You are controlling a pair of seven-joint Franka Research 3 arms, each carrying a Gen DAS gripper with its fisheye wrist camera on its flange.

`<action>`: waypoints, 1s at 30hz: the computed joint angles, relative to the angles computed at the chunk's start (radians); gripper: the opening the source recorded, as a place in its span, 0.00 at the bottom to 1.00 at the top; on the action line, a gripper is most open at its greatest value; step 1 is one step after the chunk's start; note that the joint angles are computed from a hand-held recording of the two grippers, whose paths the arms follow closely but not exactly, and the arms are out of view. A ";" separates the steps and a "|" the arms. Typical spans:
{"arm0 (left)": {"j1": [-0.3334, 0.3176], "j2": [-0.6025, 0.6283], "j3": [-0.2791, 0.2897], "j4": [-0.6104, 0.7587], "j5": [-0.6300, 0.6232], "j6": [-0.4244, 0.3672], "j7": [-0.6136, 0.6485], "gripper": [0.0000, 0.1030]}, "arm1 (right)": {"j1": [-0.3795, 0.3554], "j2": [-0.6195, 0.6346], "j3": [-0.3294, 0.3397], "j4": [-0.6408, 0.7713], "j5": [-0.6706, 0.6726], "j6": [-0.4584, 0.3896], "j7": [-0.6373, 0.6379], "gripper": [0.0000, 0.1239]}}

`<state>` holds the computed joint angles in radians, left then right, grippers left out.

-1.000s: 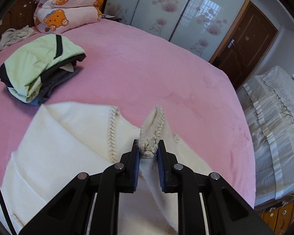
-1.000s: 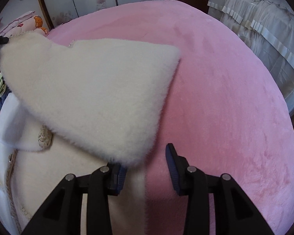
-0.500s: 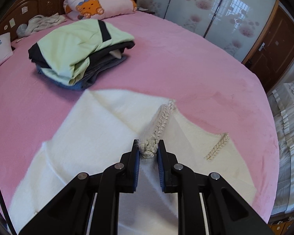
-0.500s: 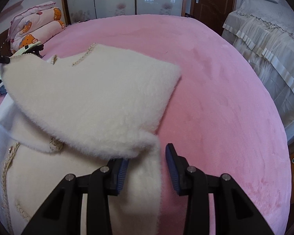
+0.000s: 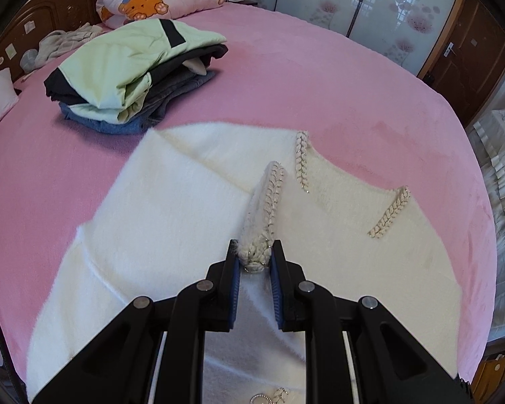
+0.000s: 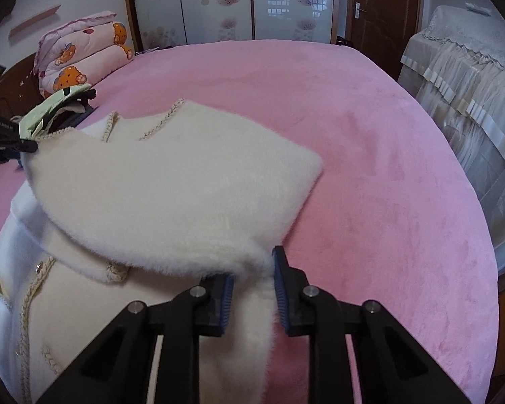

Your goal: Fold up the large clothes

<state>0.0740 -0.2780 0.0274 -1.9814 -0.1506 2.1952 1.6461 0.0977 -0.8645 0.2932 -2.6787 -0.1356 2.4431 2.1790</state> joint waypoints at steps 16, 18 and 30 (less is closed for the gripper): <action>0.026 -0.044 0.017 -0.126 0.043 -0.037 -0.013 0.14 | 0.037 -0.094 -0.085 -0.174 0.260 0.086 0.231 0.14; 0.027 -0.034 0.016 -0.130 0.047 -0.019 -0.007 0.14 | 0.054 -0.092 -0.108 -0.176 0.276 0.089 0.205 0.14; 0.018 -0.075 -0.026 -0.134 0.227 -0.020 -0.025 0.34 | 0.017 -0.098 -0.070 -0.006 0.206 -0.305 0.152 0.14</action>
